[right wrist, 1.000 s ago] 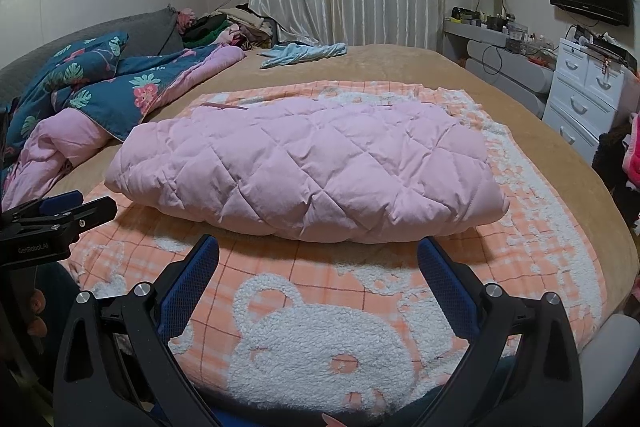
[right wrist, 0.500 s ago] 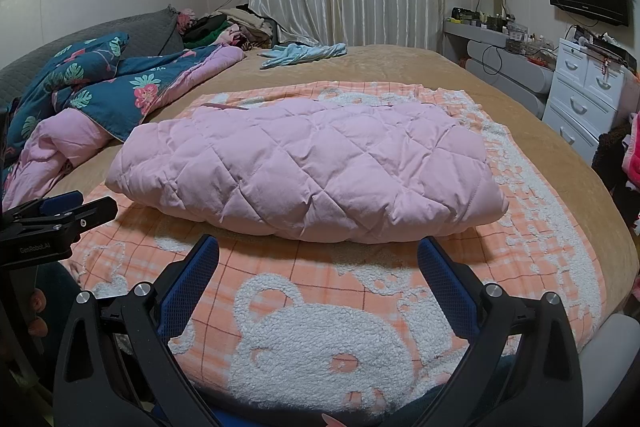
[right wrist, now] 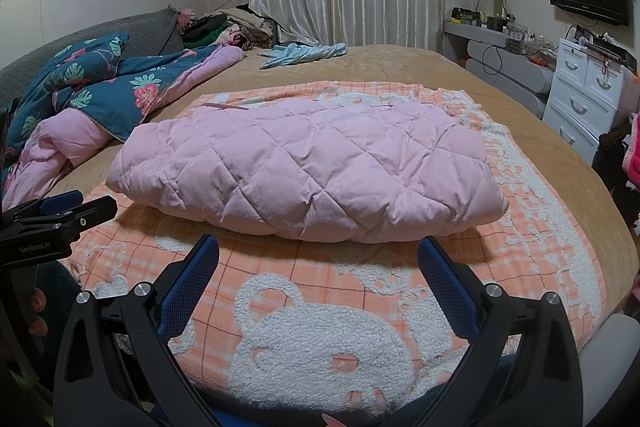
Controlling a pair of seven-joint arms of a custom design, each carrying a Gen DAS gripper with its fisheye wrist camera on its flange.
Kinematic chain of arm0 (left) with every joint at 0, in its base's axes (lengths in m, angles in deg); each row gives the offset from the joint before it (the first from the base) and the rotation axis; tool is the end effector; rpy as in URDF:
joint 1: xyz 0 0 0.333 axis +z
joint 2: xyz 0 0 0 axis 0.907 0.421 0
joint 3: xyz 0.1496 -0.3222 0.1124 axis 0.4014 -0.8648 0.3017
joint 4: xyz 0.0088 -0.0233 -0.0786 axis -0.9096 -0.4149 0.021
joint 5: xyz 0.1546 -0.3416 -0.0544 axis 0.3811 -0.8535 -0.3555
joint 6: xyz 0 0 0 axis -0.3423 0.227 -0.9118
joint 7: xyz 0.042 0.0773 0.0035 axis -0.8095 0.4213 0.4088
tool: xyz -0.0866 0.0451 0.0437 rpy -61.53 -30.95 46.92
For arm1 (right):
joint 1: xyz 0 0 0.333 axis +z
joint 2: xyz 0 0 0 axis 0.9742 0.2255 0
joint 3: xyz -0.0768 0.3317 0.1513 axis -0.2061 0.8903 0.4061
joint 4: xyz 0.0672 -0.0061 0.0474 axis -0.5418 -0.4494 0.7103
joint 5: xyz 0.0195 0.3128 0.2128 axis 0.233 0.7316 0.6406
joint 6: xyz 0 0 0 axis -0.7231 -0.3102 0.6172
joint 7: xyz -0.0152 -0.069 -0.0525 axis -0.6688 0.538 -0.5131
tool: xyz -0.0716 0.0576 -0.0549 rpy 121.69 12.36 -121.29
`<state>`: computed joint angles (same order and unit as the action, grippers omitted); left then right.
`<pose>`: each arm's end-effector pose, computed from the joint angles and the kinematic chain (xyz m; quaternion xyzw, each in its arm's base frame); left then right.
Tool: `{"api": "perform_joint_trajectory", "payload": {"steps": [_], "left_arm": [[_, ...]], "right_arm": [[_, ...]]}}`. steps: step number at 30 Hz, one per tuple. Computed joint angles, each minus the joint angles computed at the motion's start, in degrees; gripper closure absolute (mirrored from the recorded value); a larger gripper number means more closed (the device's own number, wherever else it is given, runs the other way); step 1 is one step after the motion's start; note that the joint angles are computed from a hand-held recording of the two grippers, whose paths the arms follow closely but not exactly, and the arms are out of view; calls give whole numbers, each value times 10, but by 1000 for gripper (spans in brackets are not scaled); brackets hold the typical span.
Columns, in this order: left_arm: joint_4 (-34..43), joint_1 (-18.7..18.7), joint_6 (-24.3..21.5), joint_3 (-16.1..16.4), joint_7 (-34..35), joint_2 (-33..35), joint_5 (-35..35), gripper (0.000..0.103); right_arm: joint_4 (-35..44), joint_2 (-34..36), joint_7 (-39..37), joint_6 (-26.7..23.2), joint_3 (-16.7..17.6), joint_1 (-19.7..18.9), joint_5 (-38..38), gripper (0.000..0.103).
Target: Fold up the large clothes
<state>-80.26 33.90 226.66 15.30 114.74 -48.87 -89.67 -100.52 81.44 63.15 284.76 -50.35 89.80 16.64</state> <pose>0.6238 -0.1916 0.4033 -0.6305 0.6519 -0.3443 0.2427 0.5759 0.1324 0.4166 -0.6727 0.5857 -0.2683 0.3639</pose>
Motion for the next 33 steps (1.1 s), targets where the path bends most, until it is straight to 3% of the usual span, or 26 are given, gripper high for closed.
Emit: {"api": "perform_joint_trajectory", "payload": {"steps": [19, 24, 27, 28, 31, 33], "left_arm": [[-1, 2, 0, -2, 1, -2, -3, 9], [-4, 28, -5, -26, -3, -10, 6, 9], [-9, 28, -7, -24, -9, -13, 8, 9], [-10, 18, -6, -13, -14, -12, 10, 9], [-5, -59, -29, 72, -24, 0, -10, 9], [-3, -50, -37, 69, -38, 0, 1, 9]], "right_arm": [[-1, -1, -4, 0, -1, 2, 4, 4], [-3, -4, -13, -2, -10, 13, 17, 4], [-7, -8, -19, 0, -17, 22, 29, 4], [-10, -10, -23, 1, -21, 27, 36, 4], [-18, -17, -45, 5, -44, 51, 72, 4], [-23, -21, -59, 11, -58, 62, 105, 4]]}}
